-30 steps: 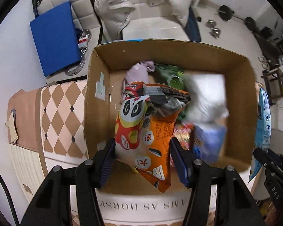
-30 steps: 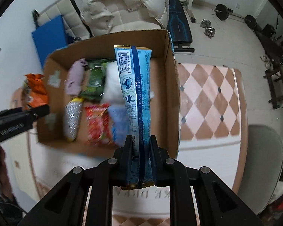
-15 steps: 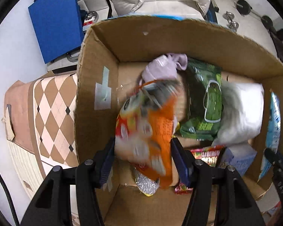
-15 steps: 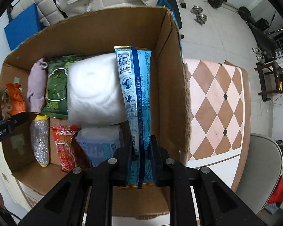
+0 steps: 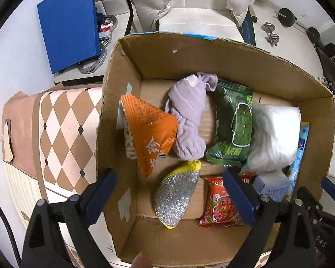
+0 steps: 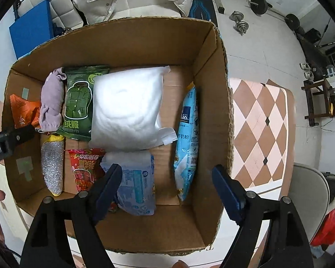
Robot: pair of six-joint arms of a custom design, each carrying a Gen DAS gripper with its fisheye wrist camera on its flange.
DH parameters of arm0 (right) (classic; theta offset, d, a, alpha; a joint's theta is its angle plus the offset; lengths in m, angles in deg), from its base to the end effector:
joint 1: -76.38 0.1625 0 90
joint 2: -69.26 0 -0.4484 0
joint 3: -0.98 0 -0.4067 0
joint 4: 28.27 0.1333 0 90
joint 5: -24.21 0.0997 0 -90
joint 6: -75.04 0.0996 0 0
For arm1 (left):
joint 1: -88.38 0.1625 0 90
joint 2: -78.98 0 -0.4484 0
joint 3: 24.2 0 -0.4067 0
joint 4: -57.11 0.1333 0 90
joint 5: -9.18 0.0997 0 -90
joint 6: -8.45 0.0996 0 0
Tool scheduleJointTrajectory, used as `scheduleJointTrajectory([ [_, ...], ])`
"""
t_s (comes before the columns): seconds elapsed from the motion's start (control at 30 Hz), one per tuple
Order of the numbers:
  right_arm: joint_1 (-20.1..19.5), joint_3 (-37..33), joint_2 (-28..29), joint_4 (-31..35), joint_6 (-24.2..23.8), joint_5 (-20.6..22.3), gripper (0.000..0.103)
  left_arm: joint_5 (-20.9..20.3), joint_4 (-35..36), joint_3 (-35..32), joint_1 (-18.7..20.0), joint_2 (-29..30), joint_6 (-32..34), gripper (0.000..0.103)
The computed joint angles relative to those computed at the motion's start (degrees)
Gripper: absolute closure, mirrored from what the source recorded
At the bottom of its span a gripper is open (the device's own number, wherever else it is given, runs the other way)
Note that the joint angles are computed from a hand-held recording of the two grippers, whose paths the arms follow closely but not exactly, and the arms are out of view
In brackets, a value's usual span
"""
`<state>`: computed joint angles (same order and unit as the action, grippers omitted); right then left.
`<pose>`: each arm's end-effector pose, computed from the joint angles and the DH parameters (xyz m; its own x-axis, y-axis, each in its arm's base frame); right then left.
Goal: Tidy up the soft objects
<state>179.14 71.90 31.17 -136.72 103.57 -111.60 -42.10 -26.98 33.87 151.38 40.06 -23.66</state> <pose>0.2313 -0.7412 0.1266 -0.6649 0.1634 0.7288 0.1179 0.9865 -0.1135 -0.1846 -0.7931 0.1982 -0.7055 0.0710 -0.7051 0.0428 0.9974 0.0576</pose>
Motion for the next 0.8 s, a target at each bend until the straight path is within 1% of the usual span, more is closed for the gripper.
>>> scheduleJointTrajectory([
  [0.07, 0.22, 0.08, -0.14, -0.08, 0.32, 0.03, 0.013, 0.09, -1.38, 1.71, -0.31, -1.03, 0.0, 0.005],
  [0.1, 0.26, 0.5, -0.45, -0.61, 0.29, 0.08, 0.005, 0.04, -2.23, 2.58, -0.37, -1.54, 0.06, 0.005],
  [0.13, 0.39, 0.51, -0.5, -0.85, 0.22, 0.44, 0.0, -0.07, -3.92, 4.28, -0.61, -2.53, 0.18, 0.005],
  [0.2, 0.28, 1.96, -1.43, -2.76, -0.58, 2.51, 0.0, 0.27, -6.44, 7.12, -1.1, -4.05, 0.53, 0.005],
  [0.27, 0.48, 2.9, -1.92, -3.36, -0.85, 2.94, 0.0, -0.1, -8.07, 9.37, -1.57, -5.25, 0.9, 0.005],
  [0.37, 1.21, 5.0, -2.8, -5.54, -1.27, 2.01, 0.0, 0.45, -10.47, 13.53, -2.69, -7.47, 0.97, 0.005],
  [0.53, 2.38, 9.36, -5.55, -9.98, -1.04, 2.06, 0.0, 2.61, -14.8, 20.04, -4.85, -11.26, 0.45, 0.005],
  [0.63, 3.53, 11.73, -6.89, -11.71, -1.37, 0.55, 0.0, 5.71, -18.03, 24.63, -7.07, -14.07, 0.56, 0.005],
  [0.8, 5.62, 16.76, -9.9, -15.81, -1.83, -0.96, 0.0, 7.17, -21.68, 29.71, -10.19, -18.03, -0.37, 0.005],
])
